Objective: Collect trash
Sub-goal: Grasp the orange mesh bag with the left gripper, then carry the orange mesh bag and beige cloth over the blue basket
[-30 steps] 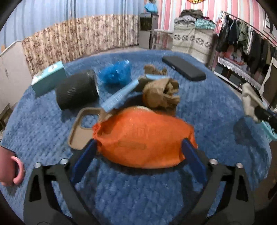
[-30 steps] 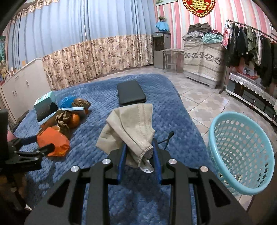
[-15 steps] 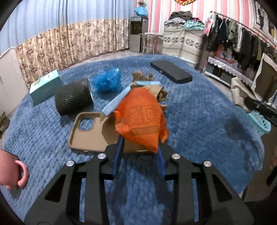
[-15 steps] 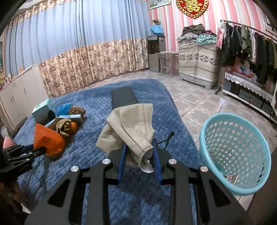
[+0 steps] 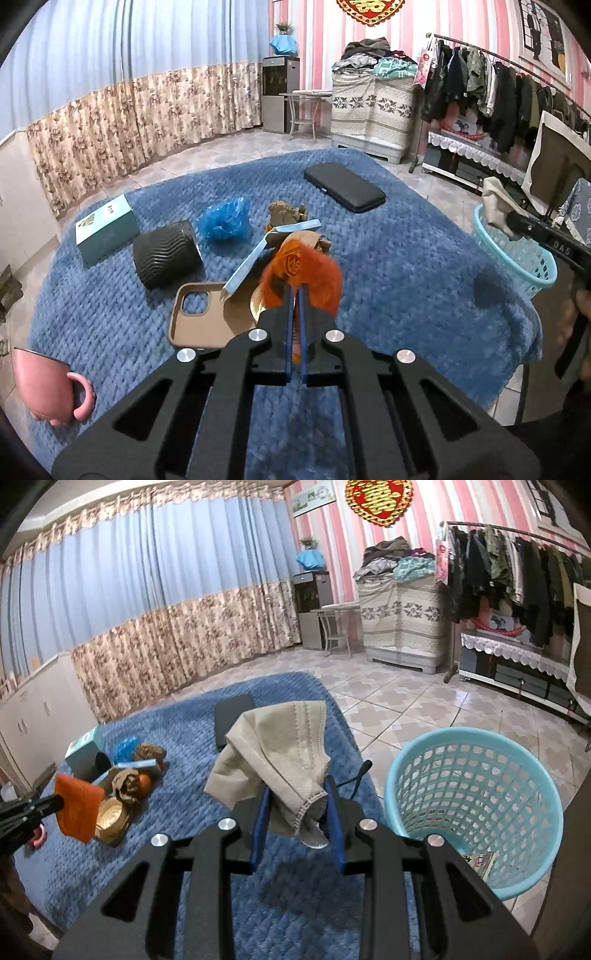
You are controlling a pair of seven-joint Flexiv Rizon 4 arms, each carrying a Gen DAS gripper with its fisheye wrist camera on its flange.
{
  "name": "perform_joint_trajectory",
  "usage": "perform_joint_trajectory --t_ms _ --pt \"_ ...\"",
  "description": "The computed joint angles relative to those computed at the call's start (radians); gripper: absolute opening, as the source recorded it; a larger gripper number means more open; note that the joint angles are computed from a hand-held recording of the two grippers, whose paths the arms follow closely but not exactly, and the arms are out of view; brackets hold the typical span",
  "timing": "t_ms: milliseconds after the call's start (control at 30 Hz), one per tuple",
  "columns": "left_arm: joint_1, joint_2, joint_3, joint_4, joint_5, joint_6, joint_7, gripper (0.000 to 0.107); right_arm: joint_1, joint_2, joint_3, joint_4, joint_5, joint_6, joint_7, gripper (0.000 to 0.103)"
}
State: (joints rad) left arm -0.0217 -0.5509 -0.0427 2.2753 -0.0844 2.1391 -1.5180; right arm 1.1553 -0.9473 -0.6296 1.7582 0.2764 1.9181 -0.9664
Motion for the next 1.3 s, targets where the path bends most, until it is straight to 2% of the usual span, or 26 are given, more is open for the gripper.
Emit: perform_joint_trajectory --t_ms 67,267,500,667,900,1167,1300 --pt "0.021 -0.001 -0.016 -0.003 0.020 -0.009 -0.007 0.000 -0.002 -0.001 -0.001 0.002 0.012 0.007 0.006 0.029" --pt "-0.017 -0.025 -0.005 -0.039 -0.005 -0.018 0.009 0.000 0.001 -0.005 -0.022 0.017 0.039 0.008 0.017 0.029" --pt "-0.034 -0.063 -0.032 -0.108 0.006 -0.033 0.028 0.000 0.006 -0.012 -0.075 0.039 0.046 -0.014 0.042 0.029" --pt "-0.029 -0.102 -0.087 -0.193 0.049 -0.044 0.040 0.000 0.023 -0.029 -0.141 0.066 0.040 -0.046 0.081 0.029" --pt "-0.015 -0.186 -0.198 -0.363 0.118 -0.113 0.064 0.000 0.024 -0.057 -0.221 0.115 0.005 -0.094 0.183 0.029" --pt "0.000 -0.324 -0.343 -0.583 0.170 -0.210 0.124 0.000 -0.027 -0.052 -0.218 0.148 -0.045 -0.113 0.262 0.029" --pt "-0.008 -0.372 -0.389 -0.662 0.177 -0.243 0.172 0.000 -0.043 -0.057 -0.222 0.157 -0.056 -0.120 0.301 0.029"
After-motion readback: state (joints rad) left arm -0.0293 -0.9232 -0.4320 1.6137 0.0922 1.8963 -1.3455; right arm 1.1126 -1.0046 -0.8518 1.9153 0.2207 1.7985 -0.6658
